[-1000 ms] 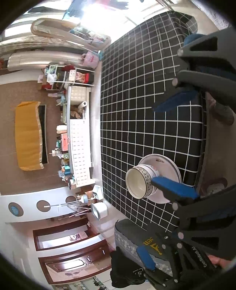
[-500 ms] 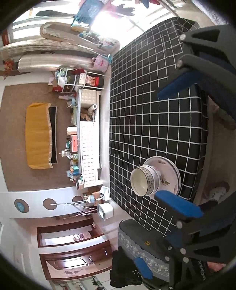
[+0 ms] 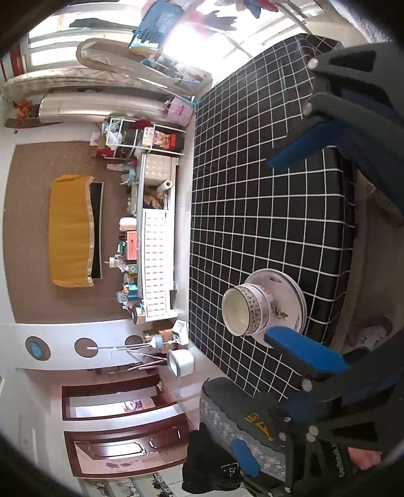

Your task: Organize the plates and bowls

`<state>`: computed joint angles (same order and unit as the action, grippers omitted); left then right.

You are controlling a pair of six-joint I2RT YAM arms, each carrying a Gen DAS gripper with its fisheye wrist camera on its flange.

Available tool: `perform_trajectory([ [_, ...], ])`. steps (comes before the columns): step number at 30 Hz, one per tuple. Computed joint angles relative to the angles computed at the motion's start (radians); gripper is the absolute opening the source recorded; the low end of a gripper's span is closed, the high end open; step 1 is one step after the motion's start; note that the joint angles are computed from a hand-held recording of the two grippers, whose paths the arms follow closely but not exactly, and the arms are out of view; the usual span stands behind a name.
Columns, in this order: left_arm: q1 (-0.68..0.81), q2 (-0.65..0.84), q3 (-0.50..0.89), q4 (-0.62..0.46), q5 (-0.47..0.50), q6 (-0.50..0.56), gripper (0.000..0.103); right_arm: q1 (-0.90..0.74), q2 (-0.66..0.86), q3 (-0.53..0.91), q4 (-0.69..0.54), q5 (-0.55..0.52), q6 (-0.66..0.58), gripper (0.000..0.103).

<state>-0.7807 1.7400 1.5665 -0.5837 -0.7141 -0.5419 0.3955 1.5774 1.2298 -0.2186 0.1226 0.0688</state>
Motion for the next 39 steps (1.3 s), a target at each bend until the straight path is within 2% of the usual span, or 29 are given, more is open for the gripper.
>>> perform_trajectory([
  [6, -0.002, -0.020, -0.026, 0.027, 0.019, 0.007, 0.103, -0.001, 0.005, 0.005, -0.009, -0.007, 0.009, 0.103],
  [39, -0.003, -0.017, -0.036, 0.000, 0.036, -0.023, 0.103, -0.016, -0.015, -0.048, 0.015, -0.022, -0.001, 0.103],
])
